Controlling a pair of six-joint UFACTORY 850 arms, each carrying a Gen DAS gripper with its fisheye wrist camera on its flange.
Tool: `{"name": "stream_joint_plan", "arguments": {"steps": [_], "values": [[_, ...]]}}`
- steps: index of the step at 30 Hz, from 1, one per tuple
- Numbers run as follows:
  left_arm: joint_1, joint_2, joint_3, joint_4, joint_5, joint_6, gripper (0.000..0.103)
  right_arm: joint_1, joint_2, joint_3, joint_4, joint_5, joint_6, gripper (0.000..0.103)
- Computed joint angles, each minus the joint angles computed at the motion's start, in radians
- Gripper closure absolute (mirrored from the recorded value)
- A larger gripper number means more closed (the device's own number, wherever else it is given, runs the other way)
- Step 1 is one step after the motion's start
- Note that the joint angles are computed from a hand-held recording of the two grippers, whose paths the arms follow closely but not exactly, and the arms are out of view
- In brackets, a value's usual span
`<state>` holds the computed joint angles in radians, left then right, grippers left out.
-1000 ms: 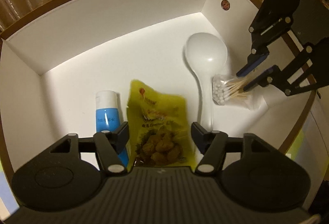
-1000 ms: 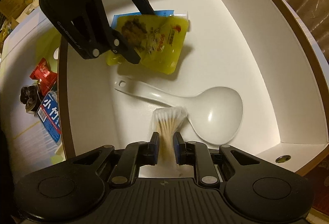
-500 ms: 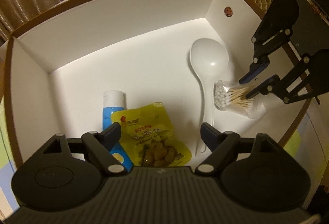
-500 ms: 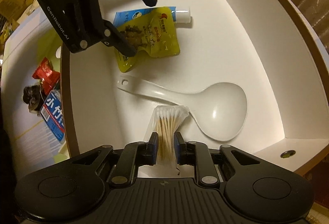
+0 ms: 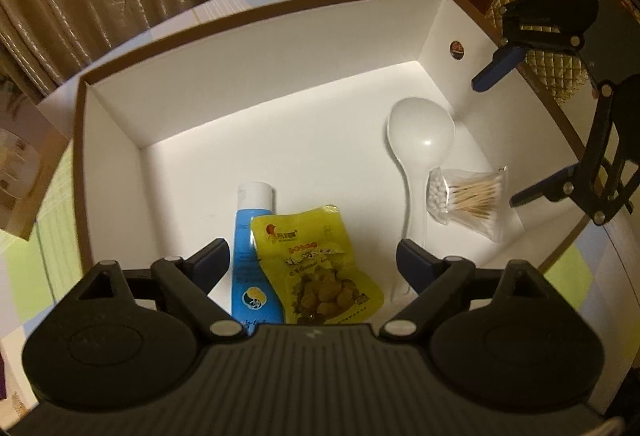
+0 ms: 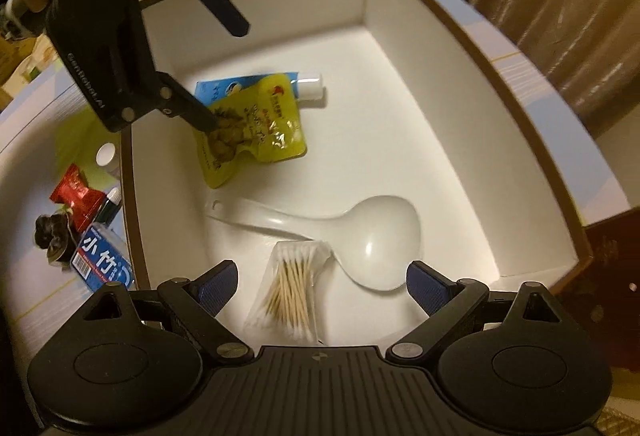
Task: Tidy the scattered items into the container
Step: 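Lift both tools out of the box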
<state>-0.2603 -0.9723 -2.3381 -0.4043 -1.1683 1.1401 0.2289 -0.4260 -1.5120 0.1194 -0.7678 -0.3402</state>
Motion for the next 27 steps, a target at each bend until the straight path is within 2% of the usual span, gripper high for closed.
{"name": "stream_joint_plan", "arguments": {"steps": [4, 9, 17, 23, 27], "values": [[0.011, 0.069, 0.093, -0.025, 0.049, 0.030, 0.009, 0.018, 0.049, 0.045, -0.065, 0.052, 0.084, 0.007], [0.020, 0.152, 0.203, -0.030, 0.102, 0.060, 0.008, 0.036, 0.096, 0.099, -0.095, 0.112, 0.160, 0.007], [0.039, 0.270, 0.351, -0.048, 0.175, 0.102, 0.006, 0.076, 0.160, 0.162, -0.209, 0.137, 0.373, 0.007], [0.062, 0.356, 0.456, -0.080, 0.200, 0.148, 0.005, 0.110, 0.220, 0.209, -0.291, 0.152, 0.536, 0.007], [0.083, 0.412, 0.526, -0.103, 0.210, 0.182, 0.005, 0.132, 0.255, 0.233, -0.306, 0.156, 0.577, 0.007]]}}
